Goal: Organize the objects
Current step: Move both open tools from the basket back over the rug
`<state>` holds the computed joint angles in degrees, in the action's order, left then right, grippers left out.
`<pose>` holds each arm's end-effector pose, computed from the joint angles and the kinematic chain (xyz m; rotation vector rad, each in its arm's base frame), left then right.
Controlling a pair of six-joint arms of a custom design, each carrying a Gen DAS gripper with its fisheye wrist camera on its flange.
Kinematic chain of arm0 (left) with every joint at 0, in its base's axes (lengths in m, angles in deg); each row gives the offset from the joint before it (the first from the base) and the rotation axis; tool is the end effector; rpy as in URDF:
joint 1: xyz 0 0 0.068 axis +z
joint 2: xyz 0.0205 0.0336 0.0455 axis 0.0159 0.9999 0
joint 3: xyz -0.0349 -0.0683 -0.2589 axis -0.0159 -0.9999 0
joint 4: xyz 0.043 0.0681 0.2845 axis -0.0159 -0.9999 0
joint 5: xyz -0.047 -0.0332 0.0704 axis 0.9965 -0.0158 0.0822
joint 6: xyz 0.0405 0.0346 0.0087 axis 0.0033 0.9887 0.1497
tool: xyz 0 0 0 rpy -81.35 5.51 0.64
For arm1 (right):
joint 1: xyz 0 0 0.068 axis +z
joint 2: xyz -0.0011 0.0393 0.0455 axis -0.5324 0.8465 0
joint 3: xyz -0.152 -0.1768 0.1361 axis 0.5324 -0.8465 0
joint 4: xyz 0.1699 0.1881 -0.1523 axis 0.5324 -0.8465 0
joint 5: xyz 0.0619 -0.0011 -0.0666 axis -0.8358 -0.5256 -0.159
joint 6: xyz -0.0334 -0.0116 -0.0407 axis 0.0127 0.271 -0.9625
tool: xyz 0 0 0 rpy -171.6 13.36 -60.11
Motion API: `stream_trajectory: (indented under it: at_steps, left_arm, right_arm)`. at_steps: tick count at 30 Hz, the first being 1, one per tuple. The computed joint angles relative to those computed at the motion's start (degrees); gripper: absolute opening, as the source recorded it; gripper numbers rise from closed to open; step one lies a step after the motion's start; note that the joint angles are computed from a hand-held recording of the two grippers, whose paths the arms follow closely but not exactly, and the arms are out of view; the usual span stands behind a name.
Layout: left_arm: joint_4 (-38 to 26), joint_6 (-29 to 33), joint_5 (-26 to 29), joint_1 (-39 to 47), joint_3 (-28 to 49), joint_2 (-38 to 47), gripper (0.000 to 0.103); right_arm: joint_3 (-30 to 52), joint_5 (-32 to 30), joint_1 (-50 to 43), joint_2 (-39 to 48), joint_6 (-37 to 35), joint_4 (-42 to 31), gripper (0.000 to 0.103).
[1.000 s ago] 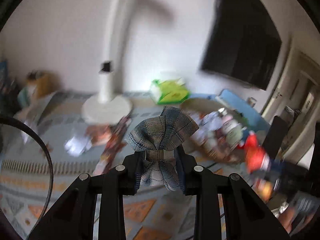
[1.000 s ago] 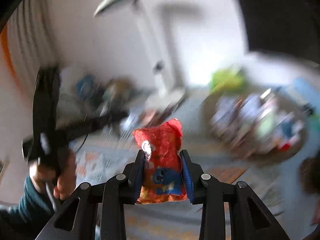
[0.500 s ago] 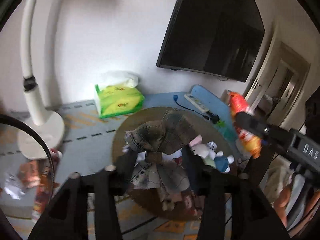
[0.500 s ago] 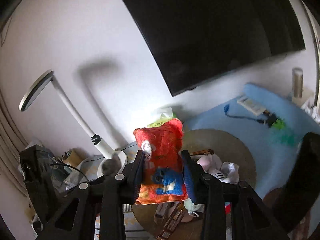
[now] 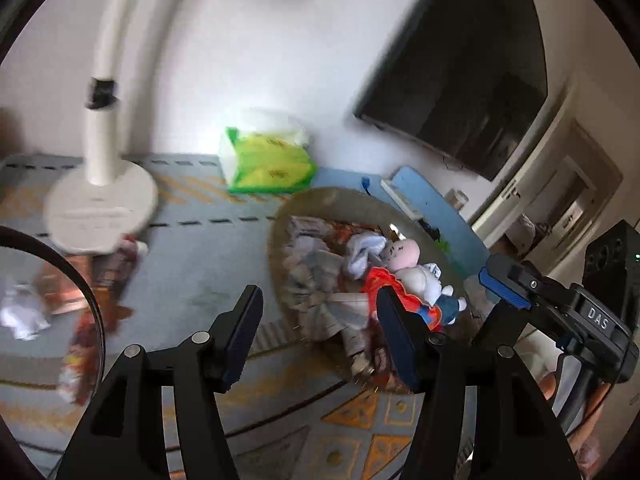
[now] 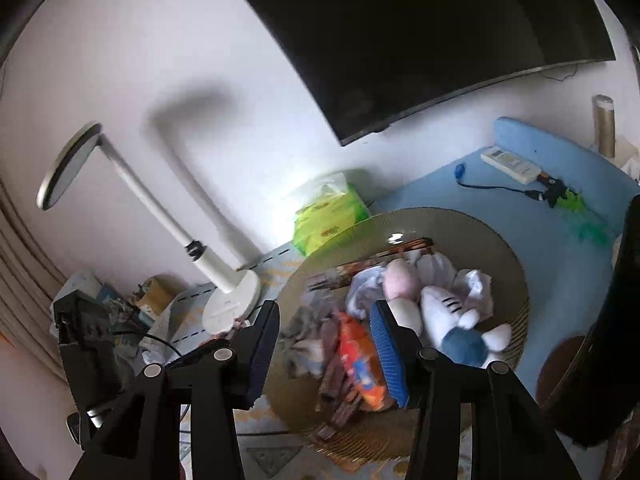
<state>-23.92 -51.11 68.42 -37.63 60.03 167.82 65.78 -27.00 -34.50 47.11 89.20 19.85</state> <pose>0.2734 -0.2078 0.1814 -0.1704 2.2407 -0.5180 0.3236 0.0097 0.2350 -0.2400 2.2143 0.8073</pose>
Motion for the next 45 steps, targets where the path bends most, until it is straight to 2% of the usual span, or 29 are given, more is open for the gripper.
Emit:
stream_trajectory:
  at_steps: [2, 4, 5, 6, 7, 10, 11, 12, 14, 17, 20, 25, 27, 30, 45]
  left_arm:
    - [-1.2, -0.2, -2.7, -0.4, -4.0, -6.2, 0.057]
    - [-4.1, -1.2, -6.9, -1.3, -9.1, -15.2, 0.057]
    - [-5.4, -1.7, -8.1, -1.4, -10.8, -18.7, 0.058]
    - [-7.9, -2.8, -9.8, -1.8, -13.4, -24.1, 0.066]
    - [-10.1, -3.7, -11.2, -2.2, -15.3, -28.4, 0.076]
    - [-18.8, -7.1, -18.0, -4.0, -21.3, -42.7, 0.090]
    - [-22.4, -8.7, -20.4, -4.6, -23.0, -46.7, 0.094]
    - [-26.5, -10.9, -22.6, -4.9, -24.9, -50.9, 0.095]
    - [-33.3, -14.6, -25.5, -4.5, -28.5, -56.5, 0.095]
    - [-37.0, -17.6, -25.8, -2.1, -32.9, -57.4, 0.095]
    - [-34.9, -18.4, -23.7, 1.8, -37.8, -55.8, 0.095]
    - [-29.4, -18.2, -22.2, 4.2, -40.9, -51.2, 0.095]
    - [-29.4, -18.0, -22.5, 3.3, -41.6, -52.1, 0.095]
    - [-29.5, -18.7, -22.0, 2.7, -41.5, -51.0, 0.095]
    - [-29.0, -19.4, -21.8, 2.7, -40.9, -49.0, 0.095]
  right_arm:
    - [-1.6, 0.2, 1.6, -3.5, -0.7, -0.9, 0.047]
    - [-3.5, 1.2, 3.7, -7.2, -0.5, -0.9, 0.055]
    - [-4.6, 1.8, 4.9, -9.0, -0.2, -0.5, 0.068]
    - [-6.2, 2.5, 6.5, -11.4, 0.3, 0.3, 0.074]
    - [-7.6, 3.2, 8.4, -13.5, 0.5, 1.0, 0.074]
    - [-10.7, 6.3, 14.5, -17.1, 1.1, 1.9, 0.076]
    - [-11.8, 8.0, 17.2, -17.5, 1.7, 2.4, 0.082]
    - [-13.3, 10.0, 20.1, -17.5, 2.6, 3.8, 0.093]
    - [-16.7, 15.4, 25.8, -16.8, 3.4, 7.8, 0.102]
    - [-20.2, 25.4, 33.9, -11.8, 2.1, 14.6, 0.102]
    - [-20.6, 31.8, 37.5, -4.7, 1.3, 19.4, 0.102]
    - [-19.8, 31.7, 35.6, 2.1, 2.9, 22.3, 0.102]
    - [-19.1, 29.7, 33.8, 2.9, 4.1, 21.8, 0.102]
    - [-18.4, 31.5, 33.5, 4.1, 6.0, 22.1, 0.102]
    - [-17.6, 36.5, 36.7, 5.1, 3.4, 21.1, 0.102]
